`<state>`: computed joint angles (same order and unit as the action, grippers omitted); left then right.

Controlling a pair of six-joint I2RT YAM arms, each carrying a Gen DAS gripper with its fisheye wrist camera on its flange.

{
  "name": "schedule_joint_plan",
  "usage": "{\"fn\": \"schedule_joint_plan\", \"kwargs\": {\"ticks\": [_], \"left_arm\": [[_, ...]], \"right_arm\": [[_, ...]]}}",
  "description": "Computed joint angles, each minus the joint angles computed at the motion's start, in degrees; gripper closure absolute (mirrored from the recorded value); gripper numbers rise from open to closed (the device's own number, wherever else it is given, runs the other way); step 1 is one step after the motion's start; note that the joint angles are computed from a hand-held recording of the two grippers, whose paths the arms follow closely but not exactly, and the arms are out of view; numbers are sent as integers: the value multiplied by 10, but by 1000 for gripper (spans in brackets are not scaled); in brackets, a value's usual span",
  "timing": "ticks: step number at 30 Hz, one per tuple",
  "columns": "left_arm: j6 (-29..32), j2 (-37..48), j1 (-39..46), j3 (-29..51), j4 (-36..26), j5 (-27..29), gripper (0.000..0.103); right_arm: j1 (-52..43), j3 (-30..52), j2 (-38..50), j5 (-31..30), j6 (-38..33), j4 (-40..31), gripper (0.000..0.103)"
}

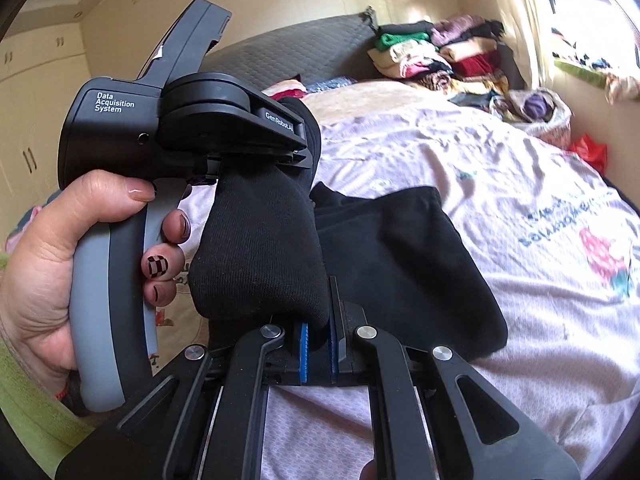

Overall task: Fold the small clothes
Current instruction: 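Lift the gripped sweatshirt edge with the right tool and fold it over, then lower the folded edge onto the sweatshirt with the right tool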

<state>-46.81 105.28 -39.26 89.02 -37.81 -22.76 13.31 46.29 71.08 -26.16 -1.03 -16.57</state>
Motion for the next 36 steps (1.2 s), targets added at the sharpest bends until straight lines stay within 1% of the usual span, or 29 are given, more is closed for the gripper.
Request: {"fn": "schedule_joint_plan", "kwargs": {"ticks": [5,11,13,15,19,20,21,22,23,25,27,28,29,30,31,33,35,36], "left_arm": [[3,45,-6,43,-6,12,88],[0,114,-4,112,-27,37,80],[1,135,-5,134,-36,41,76],[4,153,-5,153,-38,52,69],[11,177,-5,180,-44,70,59],[13,173,-4,175,-35,78,49],[11,161,-2,156,-13,90,34],[8,147,0,137,9,101,29],[5,136,0,124,19,102,27],[5,116,-2,107,19,86,27],[-3,86,-1,66,37,83,27],[-6,73,0,50,44,79,27],[-8,51,-2,21,51,65,27],[-9,32,-4,-4,52,47,27],[-11,12,-7,-33,54,30,27],[-20,-16,-13,-79,56,0,27],[-34,-37,-20,-121,53,-24,27],[-40,-46,-23,-138,55,-29,27]], "right_arm": [[-36,0,18,-28,9,-10,97],[-78,19,71,-80,27,-35,96],[-91,25,89,-99,33,-43,96],[-104,31,105,-112,34,-57,95],[-121,38,123,-126,34,-81,89],[-124,39,124,-130,33,-86,87],[-128,43,129,-131,31,-96,86],[-131,45,131,-127,29,-103,86],[-135,47,136,-127,26,-111,86],[-150,57,151,-151,19,-128,84],[-167,68,157,-179,8,-156,78],[-172,75,159,-187,-1,-172,70],[-182,89,162,-204,-21,-200,64],[-190,98,163,-215,-33,-217,54],[-197,105,158,-219,-38,-227,47],[-211,127,148,-217,-46,-238,41],[-218,154,150,-205,-46,-235,40],[-215,180,161,-197,-41,-234,40]]}}
